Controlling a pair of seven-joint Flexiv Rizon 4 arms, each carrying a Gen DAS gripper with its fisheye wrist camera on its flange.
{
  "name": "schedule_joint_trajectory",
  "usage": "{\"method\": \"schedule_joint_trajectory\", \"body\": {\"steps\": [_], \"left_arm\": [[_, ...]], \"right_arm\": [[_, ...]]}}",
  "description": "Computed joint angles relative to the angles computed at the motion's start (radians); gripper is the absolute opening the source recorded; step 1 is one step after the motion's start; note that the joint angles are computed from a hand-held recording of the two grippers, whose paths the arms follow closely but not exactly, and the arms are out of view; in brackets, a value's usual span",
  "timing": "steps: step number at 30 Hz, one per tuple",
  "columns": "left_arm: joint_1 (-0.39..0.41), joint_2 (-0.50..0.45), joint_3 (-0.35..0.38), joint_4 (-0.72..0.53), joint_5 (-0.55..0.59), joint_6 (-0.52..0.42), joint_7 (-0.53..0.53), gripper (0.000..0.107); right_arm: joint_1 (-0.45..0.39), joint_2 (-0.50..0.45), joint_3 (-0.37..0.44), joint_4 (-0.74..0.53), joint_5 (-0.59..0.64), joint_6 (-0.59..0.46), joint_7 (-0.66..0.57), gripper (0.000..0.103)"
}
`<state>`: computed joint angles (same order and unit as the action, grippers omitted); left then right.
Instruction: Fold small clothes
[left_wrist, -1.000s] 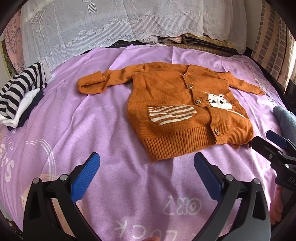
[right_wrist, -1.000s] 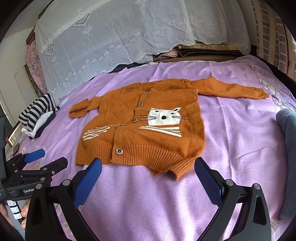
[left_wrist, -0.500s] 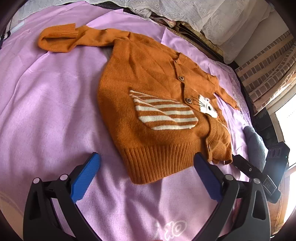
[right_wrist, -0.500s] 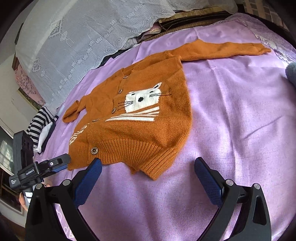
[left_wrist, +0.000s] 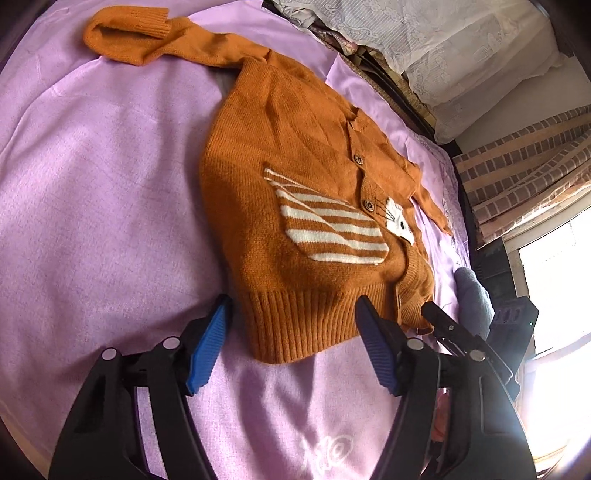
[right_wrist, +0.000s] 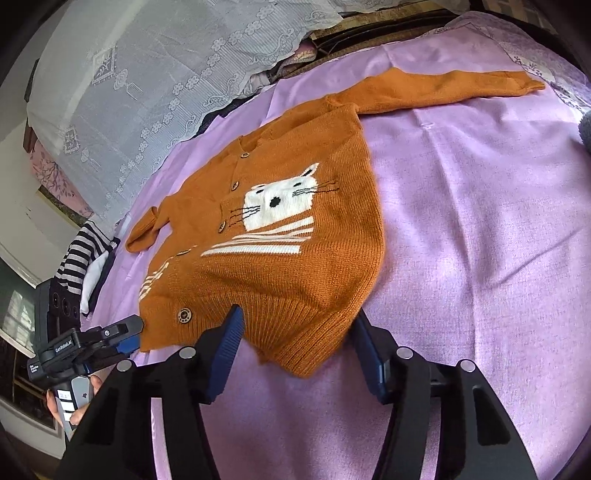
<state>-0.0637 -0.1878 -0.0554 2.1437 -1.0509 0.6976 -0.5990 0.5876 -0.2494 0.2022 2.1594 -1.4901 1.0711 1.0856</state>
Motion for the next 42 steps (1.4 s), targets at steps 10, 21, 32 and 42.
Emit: {"method": "schedule_joint_trajectory", "body": {"steps": [10,21,32,42], "left_arm": [[-0.006,0.060,0.021,0.009,0.106,0.050,-0.016,0.011],[0.027,0.066,0.046,0.043,0.143,-0.045,-0.010,0.021],[-0.037,-0.014,-0.008,-0.030,0.143,0.146,-0.090,0.021],[-0.008,0.131,0.055,0.025,0.332,0.092,-0.070,0.007]], "right_arm": [[-0.009,0.057,0.020,0.020,-0.029,-0.009,-0.019,0.011],[0.046,0.056,0.030,0.062,0.104,0.033,-0.111,0.029],[-0.057,0.007,-0.012,0.021,-0.170,0.157,0.142,0.013],[-0.013,0.055,0.075,0.073,0.192,0.055,-0.207,0.006]]}}
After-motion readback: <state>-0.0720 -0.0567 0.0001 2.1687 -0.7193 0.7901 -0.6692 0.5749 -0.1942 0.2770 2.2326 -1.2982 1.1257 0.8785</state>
